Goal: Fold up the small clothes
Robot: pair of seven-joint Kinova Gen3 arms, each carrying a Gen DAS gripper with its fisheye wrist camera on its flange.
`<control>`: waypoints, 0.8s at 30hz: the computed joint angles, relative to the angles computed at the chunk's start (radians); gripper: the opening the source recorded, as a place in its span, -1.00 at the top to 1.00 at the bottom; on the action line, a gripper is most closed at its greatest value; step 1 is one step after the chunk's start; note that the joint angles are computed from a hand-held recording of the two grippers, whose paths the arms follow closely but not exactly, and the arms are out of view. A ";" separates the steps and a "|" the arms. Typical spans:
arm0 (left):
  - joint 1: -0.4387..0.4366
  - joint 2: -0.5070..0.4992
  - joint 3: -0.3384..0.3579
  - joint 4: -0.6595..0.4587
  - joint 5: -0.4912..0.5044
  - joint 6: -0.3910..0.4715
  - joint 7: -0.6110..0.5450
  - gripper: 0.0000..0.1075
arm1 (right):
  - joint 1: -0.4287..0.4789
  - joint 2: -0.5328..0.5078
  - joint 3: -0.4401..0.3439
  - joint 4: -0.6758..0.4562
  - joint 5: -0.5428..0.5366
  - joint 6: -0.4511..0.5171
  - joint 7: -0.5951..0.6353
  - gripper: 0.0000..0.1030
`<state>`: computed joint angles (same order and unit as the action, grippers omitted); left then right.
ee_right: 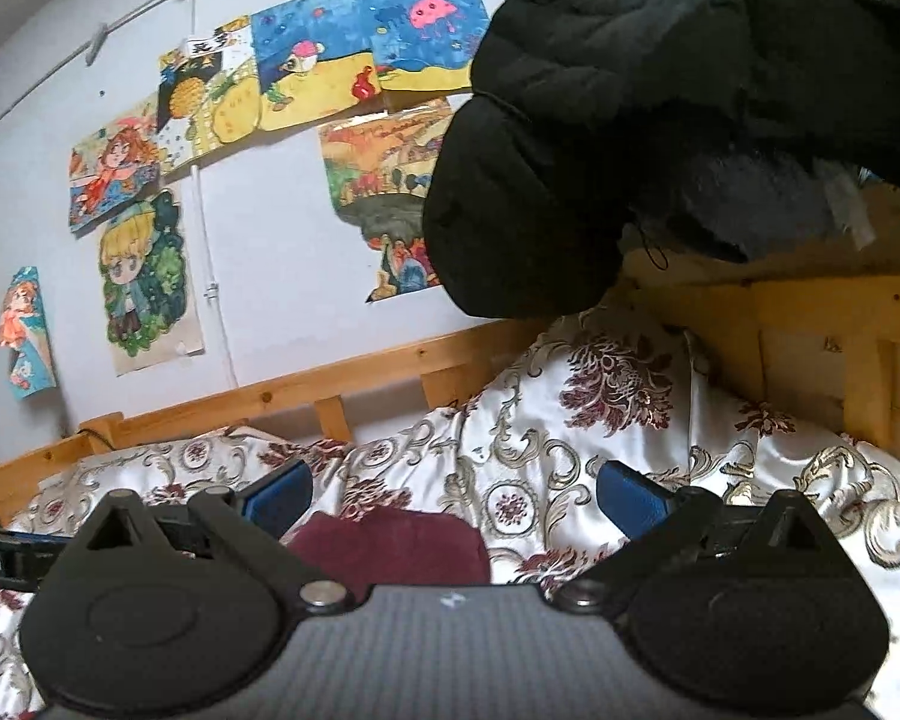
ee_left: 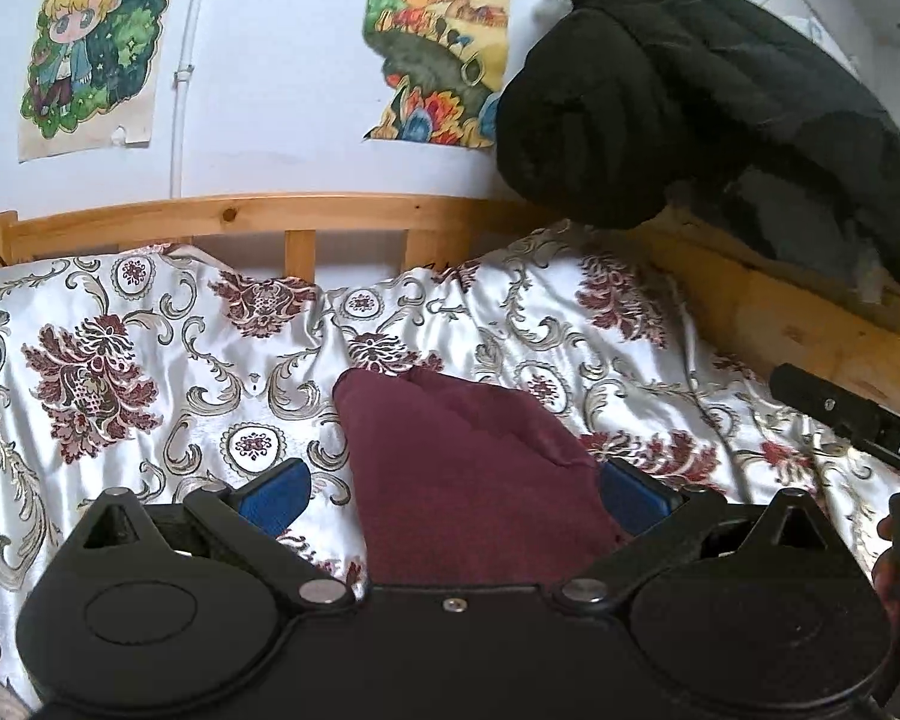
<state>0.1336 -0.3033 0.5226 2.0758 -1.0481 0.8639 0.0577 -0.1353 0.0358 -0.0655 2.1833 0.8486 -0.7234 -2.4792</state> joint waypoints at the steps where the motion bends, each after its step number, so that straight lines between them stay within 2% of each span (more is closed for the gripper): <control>1: 0.005 -0.009 0.003 0.005 0.006 0.003 0.003 -0.90 | 0.003 -0.015 0.001 0.010 0.013 0.001 -0.014 -0.99; 5: 0.001 -0.053 0.031 0.024 0.045 0.012 0.028 -0.90 | 0.001 -0.089 0.020 0.043 0.086 0.028 -0.114 -0.99; 14: -0.051 -0.154 0.094 0.064 0.146 -0.025 -0.044 -0.90 | -0.070 -0.233 0.076 0.125 0.159 0.114 -0.198 -0.99; 19: -0.086 -0.194 0.091 0.093 0.221 -0.069 -0.083 -0.90 | -0.134 -0.276 0.110 0.127 0.256 0.209 -0.302 -0.99; 24: -0.129 -0.214 0.084 0.121 0.305 -0.111 -0.128 -0.90 | -0.183 -0.286 0.112 0.125 0.284 0.274 -0.301 -0.99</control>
<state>0.0049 -0.5177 0.6068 2.1970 -0.7427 0.7532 -0.0699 -0.3187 -0.2500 0.0466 2.3084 1.1326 -0.4495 -2.7797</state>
